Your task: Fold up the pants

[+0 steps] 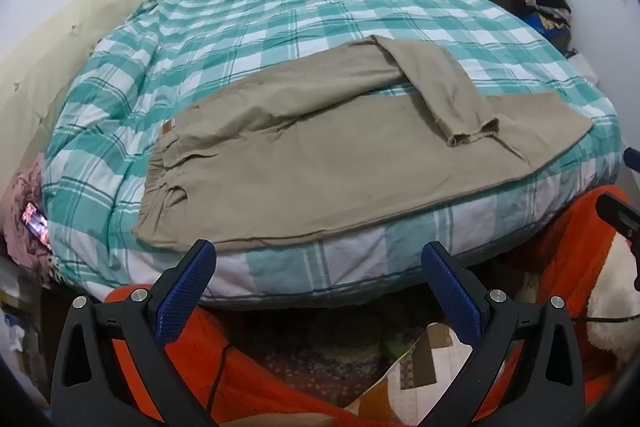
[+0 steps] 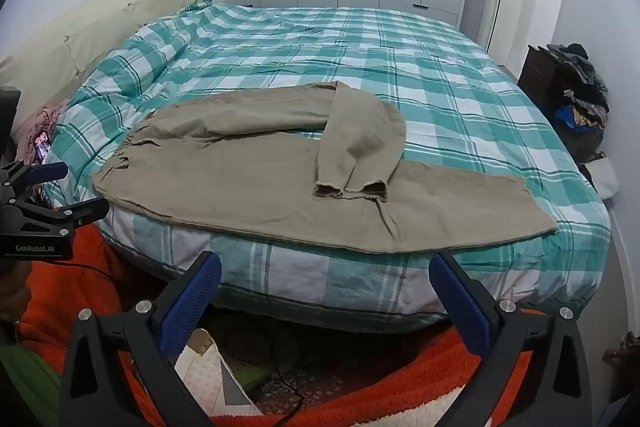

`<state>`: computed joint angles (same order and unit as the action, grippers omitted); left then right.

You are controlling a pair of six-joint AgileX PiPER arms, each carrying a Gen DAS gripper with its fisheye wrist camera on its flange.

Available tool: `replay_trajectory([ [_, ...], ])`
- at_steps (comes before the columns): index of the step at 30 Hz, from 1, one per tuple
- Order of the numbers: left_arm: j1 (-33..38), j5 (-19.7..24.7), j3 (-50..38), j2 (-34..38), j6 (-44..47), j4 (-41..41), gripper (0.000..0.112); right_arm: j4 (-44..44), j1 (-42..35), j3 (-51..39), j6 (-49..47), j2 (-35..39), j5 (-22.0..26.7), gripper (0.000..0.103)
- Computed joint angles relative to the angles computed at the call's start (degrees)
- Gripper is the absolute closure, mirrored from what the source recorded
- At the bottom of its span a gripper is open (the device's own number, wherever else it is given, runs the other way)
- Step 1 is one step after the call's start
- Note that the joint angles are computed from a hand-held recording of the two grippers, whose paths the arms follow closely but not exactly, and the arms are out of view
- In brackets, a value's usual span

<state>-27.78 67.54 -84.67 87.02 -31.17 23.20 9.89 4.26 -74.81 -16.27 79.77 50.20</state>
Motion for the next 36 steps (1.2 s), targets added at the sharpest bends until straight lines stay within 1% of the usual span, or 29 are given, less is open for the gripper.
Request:
replay_trajectory([
  [8,-0.14,-0.21,0.91,-0.17,-1.02,0.05,0.01,-0.67,0.12,0.56,0.47,-0.62,-0.61,0.001],
  [9,-0.19,-0.17,0.96,-0.22,-1.09,0.07,0.01,-1.68,1.09,0.1,1.41,0.2,0.04,0.001],
  [10,-0.25,-0.13,1.03,-0.28,-1.19,0.14,0.01,-1.59,1.03,1.35,1.16,-0.4,-0.69,0.001],
  [11,-0.26,-0.2,0.81,0.11,0.39,-0.52,0.01,-1.55,0.93,1.48,0.98,-0.42,-0.85,0.001],
  [16,-0.6,-0.35,1.06,0.05,0.73,-0.25,0.01,-1.46,0.07,1.93,0.14,-0.41,-1.51,0.001],
  [19,-0.71,-0.54,1.2,0.01,0.65,-0.22,0.01,-6.82,3.57,0.02,5.1,0.52,-0.63,0.001],
  [28,-1.29,-0.5,0.7,0.91,0.51,0.21,0.01,-13.6,5.81,-1.12,11.69,0.53,0.34,0.001],
  [36,-1.36,-0.59,1.1,1.07,0.42,0.45,0.01,-13.89,5.09,-1.15,12.4,1.48,0.92,0.001],
])
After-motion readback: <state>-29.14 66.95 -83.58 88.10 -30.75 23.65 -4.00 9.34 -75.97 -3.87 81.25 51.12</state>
